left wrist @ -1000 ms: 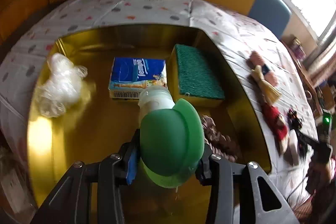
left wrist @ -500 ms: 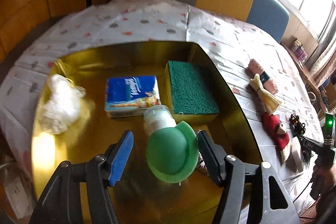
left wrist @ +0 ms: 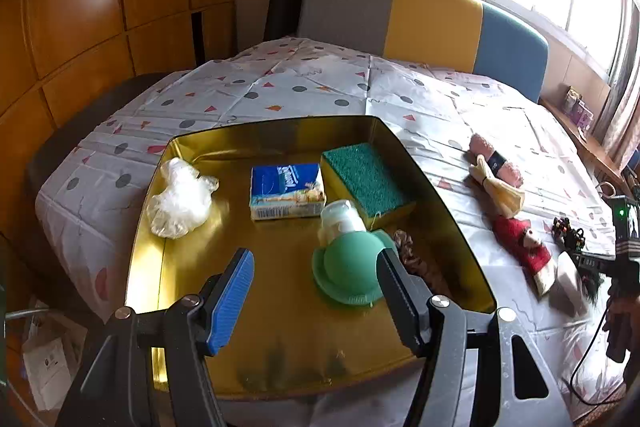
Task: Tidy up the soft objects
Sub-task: 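Carry the black hair bun into the tray and release it with the right tool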
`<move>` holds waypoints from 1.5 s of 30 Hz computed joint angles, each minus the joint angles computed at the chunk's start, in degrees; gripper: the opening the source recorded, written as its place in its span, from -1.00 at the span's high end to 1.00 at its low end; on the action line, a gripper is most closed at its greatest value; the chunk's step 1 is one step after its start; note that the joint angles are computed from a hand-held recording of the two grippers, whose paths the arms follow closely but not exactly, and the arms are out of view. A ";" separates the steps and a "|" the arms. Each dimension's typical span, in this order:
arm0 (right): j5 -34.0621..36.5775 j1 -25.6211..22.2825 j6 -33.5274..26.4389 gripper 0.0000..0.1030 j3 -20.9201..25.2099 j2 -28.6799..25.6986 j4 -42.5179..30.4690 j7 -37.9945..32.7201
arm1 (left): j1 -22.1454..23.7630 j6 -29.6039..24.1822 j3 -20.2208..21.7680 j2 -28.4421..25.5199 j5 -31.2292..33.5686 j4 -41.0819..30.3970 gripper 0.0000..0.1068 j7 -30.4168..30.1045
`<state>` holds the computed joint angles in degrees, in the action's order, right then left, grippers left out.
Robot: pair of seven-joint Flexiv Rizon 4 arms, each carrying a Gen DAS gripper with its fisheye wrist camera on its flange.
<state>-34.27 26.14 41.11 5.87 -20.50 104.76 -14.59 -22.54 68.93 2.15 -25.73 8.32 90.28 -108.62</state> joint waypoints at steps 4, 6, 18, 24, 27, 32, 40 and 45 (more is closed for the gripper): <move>-0.46 0.24 -0.81 0.72 -0.09 0.08 0.02 0.51 | -0.13 0.08 0.18 0.80 0.40 1.51 -0.21 -0.62; -0.37 0.24 -0.95 0.72 0.03 0.14 0.01 0.59 | -0.13 0.02 0.15 1.10 0.55 2.04 -0.21 -0.75; -5.42 0.30 -0.14 0.73 -0.88 2.73 2.54 7.57 | 0.39 0.33 0.14 2.22 1.29 3.73 -0.21 -1.44; -16.29 -1.27 5.53 0.73 -2.06 6.98 6.53 20.63 | 0.73 0.17 0.18 2.47 1.47 4.12 -0.21 -1.36; -19.86 -2.18 7.71 0.73 -1.47 8.11 6.16 24.10 | 1.01 0.21 0.22 2.49 1.36 4.40 -0.21 -1.49; -24.46 -2.25 10.98 0.73 -0.85 7.51 2.15 24.93 | 1.72 0.48 -0.26 2.39 0.32 4.97 -0.21 -1.27; -12.34 0.08 22.71 0.73 1.15 -4.13 -12.63 10.20 | 2.63 1.98 -0.78 2.60 -1.66 6.18 -0.21 -0.33; 0.47 1.58 22.95 0.73 7.16 -16.30 -28.78 -5.41 | 3.02 2.74 -0.49 2.91 -2.48 6.79 -0.21 -0.47</move>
